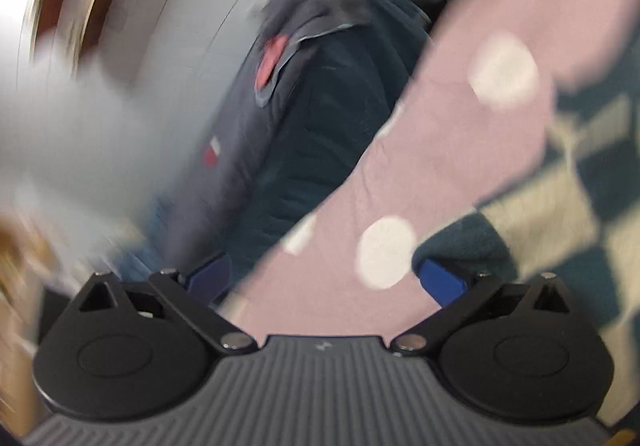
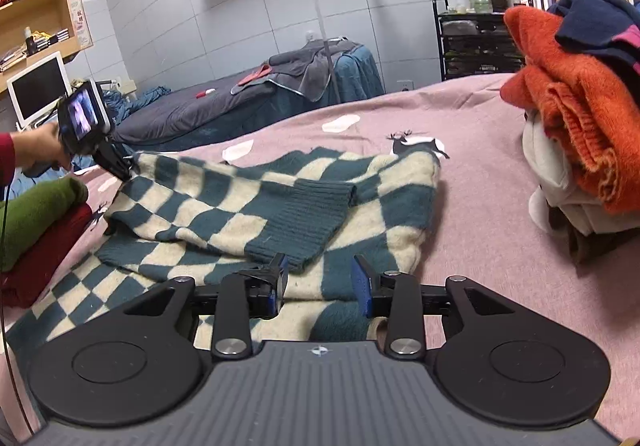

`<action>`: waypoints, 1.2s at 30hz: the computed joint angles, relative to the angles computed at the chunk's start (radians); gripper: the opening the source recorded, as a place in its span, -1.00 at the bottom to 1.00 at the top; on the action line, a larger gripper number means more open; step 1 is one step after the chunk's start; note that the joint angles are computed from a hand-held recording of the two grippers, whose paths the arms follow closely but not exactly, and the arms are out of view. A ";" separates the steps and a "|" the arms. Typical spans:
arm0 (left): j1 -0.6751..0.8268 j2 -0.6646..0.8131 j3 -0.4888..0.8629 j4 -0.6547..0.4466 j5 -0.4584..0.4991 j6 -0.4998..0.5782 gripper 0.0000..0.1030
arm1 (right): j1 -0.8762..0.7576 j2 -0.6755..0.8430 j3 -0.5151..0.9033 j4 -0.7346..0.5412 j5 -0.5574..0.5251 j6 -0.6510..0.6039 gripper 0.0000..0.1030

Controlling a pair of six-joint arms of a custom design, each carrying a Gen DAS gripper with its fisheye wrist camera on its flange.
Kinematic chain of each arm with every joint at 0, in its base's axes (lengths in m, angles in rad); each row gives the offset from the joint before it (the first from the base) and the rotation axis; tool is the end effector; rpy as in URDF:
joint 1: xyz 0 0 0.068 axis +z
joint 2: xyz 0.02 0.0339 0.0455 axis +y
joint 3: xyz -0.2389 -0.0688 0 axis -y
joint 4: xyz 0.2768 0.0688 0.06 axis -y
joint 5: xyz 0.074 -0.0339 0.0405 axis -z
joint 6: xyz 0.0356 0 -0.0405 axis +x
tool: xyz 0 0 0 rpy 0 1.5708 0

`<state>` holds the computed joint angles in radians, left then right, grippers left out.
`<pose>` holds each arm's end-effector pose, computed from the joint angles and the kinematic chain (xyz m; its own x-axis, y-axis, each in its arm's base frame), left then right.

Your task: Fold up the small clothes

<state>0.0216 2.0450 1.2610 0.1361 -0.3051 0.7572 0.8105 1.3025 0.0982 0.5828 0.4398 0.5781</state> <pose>0.4532 0.0205 0.1079 -0.6171 0.6420 -0.4550 0.2254 0.6982 0.6794 0.1476 0.1332 0.0451 -0.5640 0.1244 -0.8164 -0.1301 0.9628 0.2366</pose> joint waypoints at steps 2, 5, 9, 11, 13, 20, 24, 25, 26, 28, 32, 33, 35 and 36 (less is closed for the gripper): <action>0.036 -0.017 0.018 0.031 -0.004 -0.096 0.66 | 0.000 -0.013 -0.002 -0.028 0.009 0.013 0.28; 0.014 0.033 0.011 0.328 -0.322 0.078 0.81 | -0.014 -0.025 -0.010 -0.047 0.008 0.024 0.28; 0.081 -0.115 0.014 -0.089 0.094 -0.118 1.00 | -0.029 -0.003 -0.011 -0.021 -0.008 0.039 0.31; 0.062 -0.139 -0.020 -0.172 0.111 -0.147 1.00 | -0.034 0.014 -0.006 0.004 -0.025 0.043 0.31; 0.044 -0.187 -0.130 -0.149 0.132 -0.158 1.00 | -0.033 0.027 0.000 0.035 -0.037 0.022 0.35; 0.037 -0.277 -0.454 -0.045 0.187 -0.231 1.00 | -0.134 0.169 0.084 0.129 -0.229 0.032 0.48; 0.083 -0.397 -0.622 -0.015 0.249 -0.337 1.00 | -0.152 0.329 0.231 0.027 -0.225 0.127 0.47; 0.096 -0.424 -0.650 -0.018 0.264 -0.354 1.00 | -0.166 0.363 0.241 0.064 -0.251 0.159 0.47; 0.102 -0.453 -0.682 -0.013 0.270 -0.367 1.00 | -0.176 0.394 0.244 0.114 -0.271 0.185 0.47; 0.106 -0.491 -0.737 0.017 0.264 -0.347 1.00 | -0.181 0.429 0.275 0.121 -0.271 0.204 0.39; 0.078 -0.551 -0.805 0.042 0.196 -0.376 1.00 | -0.215 0.482 0.296 0.177 -0.341 0.226 -0.74; 0.080 -0.568 -0.809 0.028 0.207 -0.392 1.00 | -0.218 0.469 0.279 0.187 -0.332 0.249 -0.75; 0.095 -0.615 -0.827 0.000 0.251 -0.405 1.00 | -0.211 0.395 0.224 0.186 -0.309 0.252 -0.77; 0.094 -0.641 -0.841 -0.009 0.257 -0.401 1.00 | -0.206 0.342 0.189 0.183 -0.300 0.247 -0.77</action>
<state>0.1153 1.4042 0.4204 0.1272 -0.0486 0.3559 0.6049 1.6450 0.2874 0.7662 0.1401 0.8252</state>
